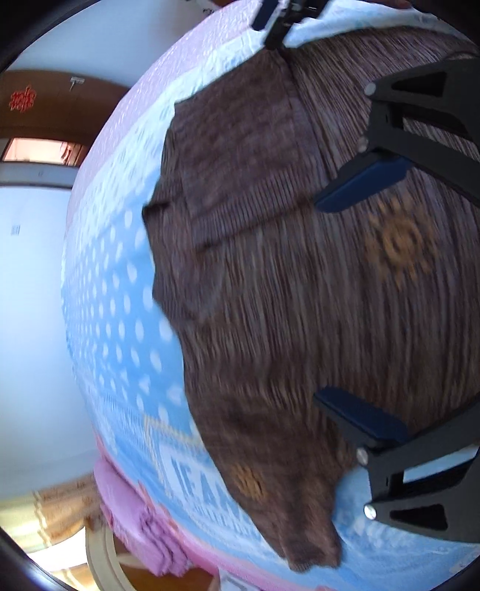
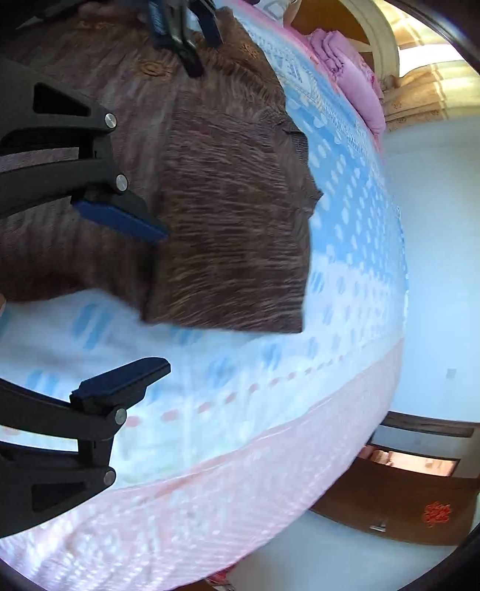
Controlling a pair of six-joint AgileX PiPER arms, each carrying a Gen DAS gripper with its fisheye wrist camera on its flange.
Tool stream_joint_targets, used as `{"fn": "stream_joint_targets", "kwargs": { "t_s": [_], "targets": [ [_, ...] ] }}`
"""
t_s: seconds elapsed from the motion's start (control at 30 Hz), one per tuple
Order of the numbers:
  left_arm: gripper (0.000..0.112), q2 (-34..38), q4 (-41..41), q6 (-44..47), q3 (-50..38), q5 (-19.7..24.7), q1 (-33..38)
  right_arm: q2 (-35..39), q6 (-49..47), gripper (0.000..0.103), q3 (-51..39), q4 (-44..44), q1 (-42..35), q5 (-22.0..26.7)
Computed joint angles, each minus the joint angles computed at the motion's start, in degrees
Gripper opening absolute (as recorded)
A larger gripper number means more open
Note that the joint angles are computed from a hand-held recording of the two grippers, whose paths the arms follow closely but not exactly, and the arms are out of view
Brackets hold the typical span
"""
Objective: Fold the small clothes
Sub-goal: 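Fold the gripped sweater side and sleeve over the body with the right tool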
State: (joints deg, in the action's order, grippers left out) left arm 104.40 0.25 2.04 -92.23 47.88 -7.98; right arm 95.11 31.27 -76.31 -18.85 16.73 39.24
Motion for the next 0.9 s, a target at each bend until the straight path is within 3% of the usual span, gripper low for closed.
{"fn": "stream_joint_targets", "kwargs": {
  "t_s": [0.2,0.27,0.3,0.33,0.37,0.4,0.43,0.5,0.63,0.77,0.83,0.9],
  "targets": [
    [0.088,7.7,5.5,-5.8,-9.4,2.0,-5.0,-9.6,-11.3,0.065,14.8,14.4,-4.1,-4.9],
    [0.083,11.9,5.4,-6.3,-14.8,5.4,-5.4,-10.0,-12.1,0.048,17.4,14.9,-3.2,-6.2],
    [0.081,12.9,3.5,-6.1,-15.8,5.2,-4.8,-10.3,-10.1,0.044,18.5,11.9,-2.4,-7.1],
    [0.078,13.5,2.2,-6.1,-16.6,4.9,-4.5,-10.8,-9.6,0.03,19.6,10.5,-2.1,-8.4],
    [0.075,14.2,1.5,-6.0,-17.6,5.4,-4.5,-11.5,-10.2,0.006,20.4,11.3,-2.0,-9.2],
    [0.061,14.7,0.1,-5.0,-18.3,5.5,-4.4,-12.3,-10.8,0.002,21.1,12.7,-2.1,-9.4],
    [0.041,14.6,-2.4,-3.3,-18.5,5.3,-4.1,-13.6,-9.9,0.001,21.7,11.8,-1.8,-9.0],
    [0.023,14.7,-4.5,-1.2,-19.0,5.5,-4.5,-16.2,-5.2,0.001,23.6,6.9,-0.7,-8.5],
    [0.016,13.5,-1.0,-2.6,-17.1,3.4,-5.7,-16.9,-7.8,0.001,26.2,10.8,-3.5,-9.9],
    [0.008,12.4,0.5,-5.3,-15.2,2.4,-4.2,-16.3,1.2,0.001,25.8,1.0,0.2,-9.0],
    [0.008,12.7,-2.3,-3.7,-14.8,2.0,-2.4,-17.2,1.8,0.004,26.8,1.6,-0.3,-10.9],
    [0.01,12.4,-6.1,-2.3,-13.9,1.8,-0.4,-18.2,0.7,0.026,27.7,4.2,-1.7,-12.7]
  ]
}}
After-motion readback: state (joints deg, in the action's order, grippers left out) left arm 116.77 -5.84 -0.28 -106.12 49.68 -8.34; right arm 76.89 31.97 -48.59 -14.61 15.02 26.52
